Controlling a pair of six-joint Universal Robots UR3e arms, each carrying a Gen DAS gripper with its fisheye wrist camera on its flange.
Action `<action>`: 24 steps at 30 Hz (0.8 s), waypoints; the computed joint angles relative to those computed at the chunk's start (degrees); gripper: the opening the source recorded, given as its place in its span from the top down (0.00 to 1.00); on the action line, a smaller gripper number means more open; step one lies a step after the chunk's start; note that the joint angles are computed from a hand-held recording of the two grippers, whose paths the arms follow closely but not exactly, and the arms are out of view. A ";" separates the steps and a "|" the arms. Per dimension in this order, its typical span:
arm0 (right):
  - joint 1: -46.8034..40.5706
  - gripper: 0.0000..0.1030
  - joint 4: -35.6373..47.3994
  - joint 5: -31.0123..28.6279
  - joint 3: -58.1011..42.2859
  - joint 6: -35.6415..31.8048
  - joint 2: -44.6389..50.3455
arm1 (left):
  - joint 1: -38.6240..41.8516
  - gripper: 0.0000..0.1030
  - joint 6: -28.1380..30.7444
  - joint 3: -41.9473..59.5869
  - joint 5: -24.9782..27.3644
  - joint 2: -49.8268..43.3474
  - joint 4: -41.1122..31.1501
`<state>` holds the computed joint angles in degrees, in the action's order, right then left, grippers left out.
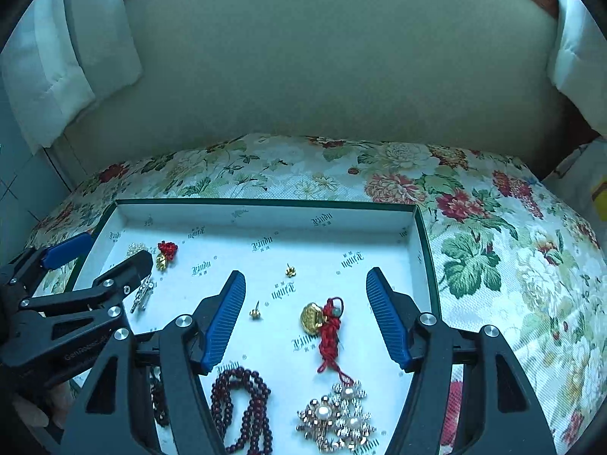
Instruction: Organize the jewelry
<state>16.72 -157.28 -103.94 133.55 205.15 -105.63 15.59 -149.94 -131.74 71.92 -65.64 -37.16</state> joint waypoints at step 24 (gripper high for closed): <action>8.24 0.20 -0.69 -7.65 3.08 8.25 0.23 | 9.31 0.09 7.40 -6.24 -4.95 14.50 -12.59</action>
